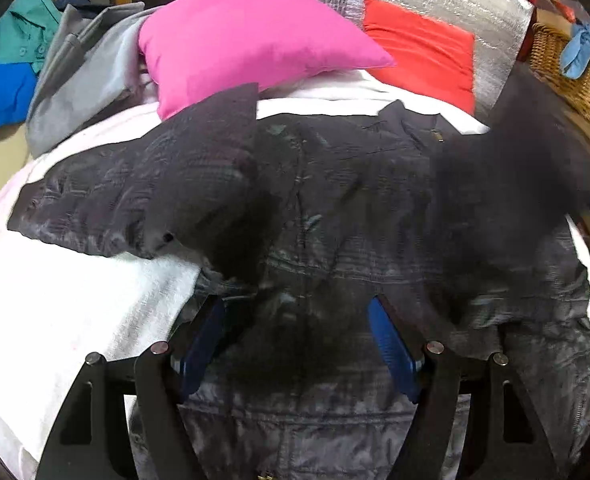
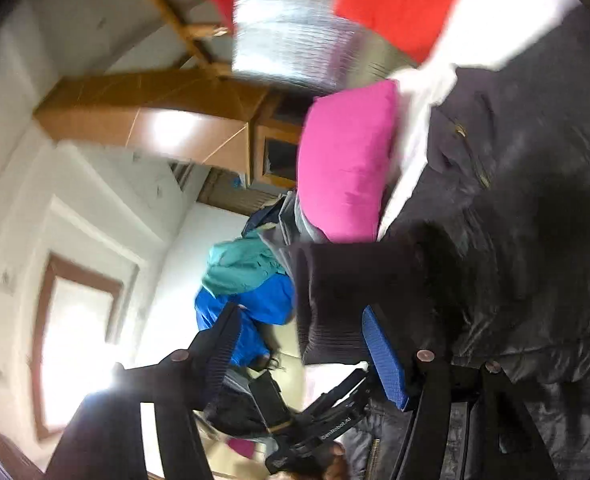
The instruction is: Fold large clothes
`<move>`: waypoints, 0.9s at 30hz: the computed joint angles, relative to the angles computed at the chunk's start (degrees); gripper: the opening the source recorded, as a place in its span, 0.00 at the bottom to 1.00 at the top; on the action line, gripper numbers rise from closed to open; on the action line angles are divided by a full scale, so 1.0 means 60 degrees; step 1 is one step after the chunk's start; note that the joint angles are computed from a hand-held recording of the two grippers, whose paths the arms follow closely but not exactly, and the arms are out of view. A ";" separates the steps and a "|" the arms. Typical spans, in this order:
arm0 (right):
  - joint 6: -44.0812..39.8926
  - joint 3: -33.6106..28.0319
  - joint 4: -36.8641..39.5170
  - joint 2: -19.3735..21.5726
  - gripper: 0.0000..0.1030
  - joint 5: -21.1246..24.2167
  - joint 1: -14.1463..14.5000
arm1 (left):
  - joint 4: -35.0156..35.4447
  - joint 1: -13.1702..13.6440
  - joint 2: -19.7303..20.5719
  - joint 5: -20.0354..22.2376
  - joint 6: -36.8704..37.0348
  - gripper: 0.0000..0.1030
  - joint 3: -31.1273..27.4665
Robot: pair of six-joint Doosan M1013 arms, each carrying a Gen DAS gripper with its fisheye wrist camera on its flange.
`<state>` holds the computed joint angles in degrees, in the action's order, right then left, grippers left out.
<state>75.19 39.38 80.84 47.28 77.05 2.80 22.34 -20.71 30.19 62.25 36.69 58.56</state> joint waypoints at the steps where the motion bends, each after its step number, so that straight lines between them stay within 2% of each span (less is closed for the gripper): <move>1: 0.0029 0.0112 -0.0445 -0.0118 0.65 -0.0296 -0.0016 | -0.0114 -0.0004 -0.0059 -0.0248 0.0016 0.73 0.0066; 4: 0.0662 0.0712 -0.2422 -0.0674 0.66 -0.2106 -0.0193 | -0.0265 -0.0045 -0.0204 -0.1091 0.0091 0.73 0.0213; 6: 0.1673 0.1008 -0.4461 -0.1036 0.66 -0.3487 -0.0285 | -0.0193 -0.0081 -0.0154 -0.1233 0.0178 0.77 0.0108; 9: 0.3385 0.0899 -0.6797 -0.1112 0.66 -0.4086 -0.0402 | -0.0467 0.0007 0.0072 -0.0904 0.0130 0.79 -0.0178; 11: 0.4388 0.0602 -0.8235 -0.0971 0.66 -0.3906 -0.0425 | -0.1280 0.0235 0.0170 -0.0880 -0.0034 0.79 -0.0195; 12: 0.4715 0.0309 -0.8614 -0.0790 0.66 -0.3465 -0.0478 | -0.1675 0.0340 0.0201 -0.0888 -0.0188 0.79 -0.0168; 14: 0.5095 -0.0289 -0.8697 -0.0425 0.66 -0.2823 -0.0579 | -0.2228 0.0507 0.0193 -0.1082 -0.0653 0.78 0.0016; 16: 0.5174 -0.0542 -0.8524 -0.0194 0.66 -0.2376 -0.0704 | -0.2343 0.0570 0.0089 -0.1595 -0.1000 0.78 0.0296; 18: 0.5116 -0.0744 -0.8367 0.0010 0.66 -0.2087 -0.0747 | -0.2384 0.0604 -0.0022 -0.2328 -0.1079 0.69 0.0557; 20: 0.5067 -0.0979 -0.8206 0.0189 0.66 -0.1769 -0.0733 | -0.2837 0.0678 -0.0040 -0.2876 -0.0865 0.50 0.0699; 22: 0.5065 -0.1249 -0.7957 0.0398 0.66 -0.1298 -0.0703 | -0.3402 0.0755 -0.0049 -0.3380 -0.0774 0.42 0.0880; 24: 0.5034 -0.1680 -0.7482 0.0726 0.55 -0.0791 -0.0709 | -0.3501 0.0772 -0.0033 -0.3607 -0.0944 0.39 0.0933; 27: 0.4694 -0.2068 -0.8029 0.0872 0.38 -0.0758 -0.0560 | -0.3142 0.0734 -0.0006 -0.3753 -0.1221 0.27 0.0874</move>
